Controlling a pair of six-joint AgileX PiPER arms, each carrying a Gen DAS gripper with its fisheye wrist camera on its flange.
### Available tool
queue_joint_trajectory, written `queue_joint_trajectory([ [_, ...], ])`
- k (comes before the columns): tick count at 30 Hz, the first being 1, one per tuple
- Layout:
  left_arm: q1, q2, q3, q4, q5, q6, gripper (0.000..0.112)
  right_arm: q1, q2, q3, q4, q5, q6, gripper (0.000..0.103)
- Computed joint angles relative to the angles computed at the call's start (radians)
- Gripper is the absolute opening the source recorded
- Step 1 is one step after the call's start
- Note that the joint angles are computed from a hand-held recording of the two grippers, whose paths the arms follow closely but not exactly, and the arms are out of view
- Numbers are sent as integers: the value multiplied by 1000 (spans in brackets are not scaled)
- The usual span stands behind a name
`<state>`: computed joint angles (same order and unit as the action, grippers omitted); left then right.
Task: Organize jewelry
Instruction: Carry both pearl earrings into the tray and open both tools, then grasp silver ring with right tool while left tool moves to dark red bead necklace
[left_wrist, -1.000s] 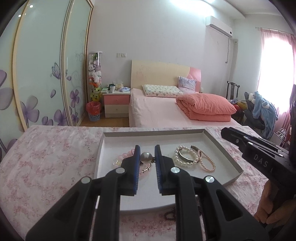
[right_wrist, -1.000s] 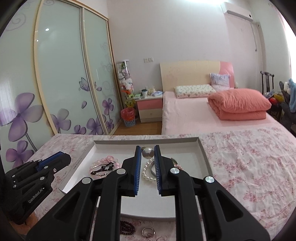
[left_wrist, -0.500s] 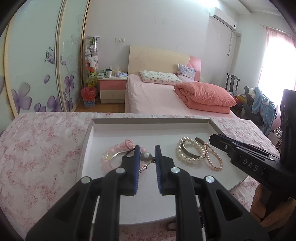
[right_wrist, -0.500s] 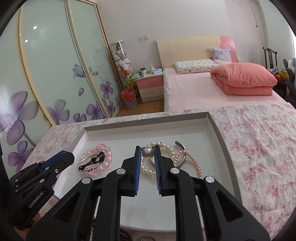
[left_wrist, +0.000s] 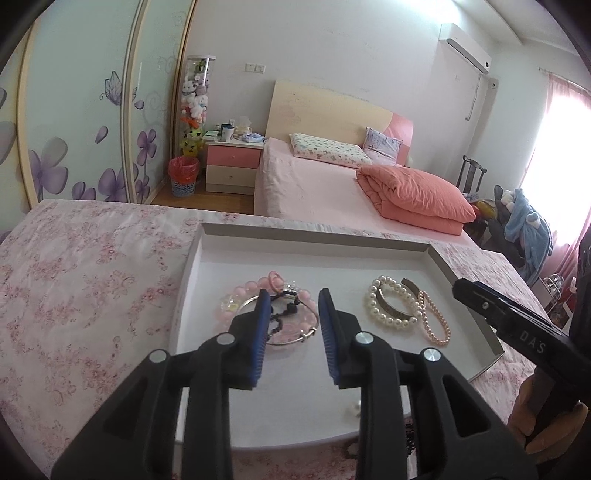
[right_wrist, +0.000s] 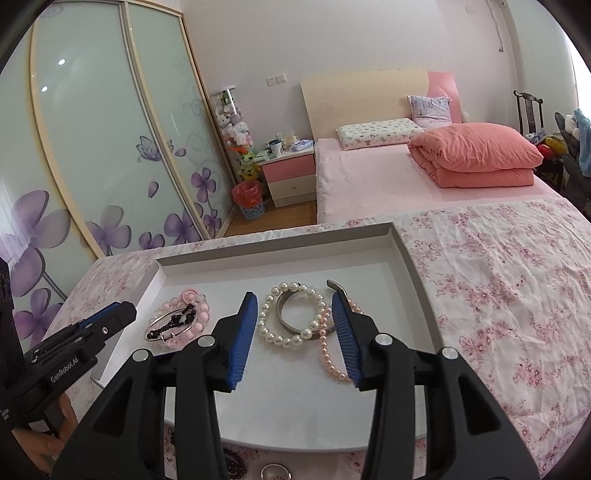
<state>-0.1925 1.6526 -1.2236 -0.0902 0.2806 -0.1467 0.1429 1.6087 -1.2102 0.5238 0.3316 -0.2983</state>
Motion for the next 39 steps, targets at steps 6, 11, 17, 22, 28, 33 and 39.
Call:
queue_joint_trajectory([
  [6,4,-55,47,45,6,-40,32,-14,-54,50,36,16,-62,43],
  [11,0,-114,109,26,0,-14,35,-24,-116,118,68,30,-128,43],
  [17,-30,-196,200,65,-9,-7,36,-57,-190,212,110,88,-234,43],
  [22,-46,-227,240,46,6,12,37,-40,-199,259,36,130,-211,43],
  [28,-47,-241,264,54,17,0,37,33,-177,267,-122,156,-104,40],
  [33,-34,-245,277,38,17,18,38,72,-155,255,-218,159,-16,35],
  [39,-32,-239,282,37,17,17,39,127,-130,230,-366,144,129,30],
])
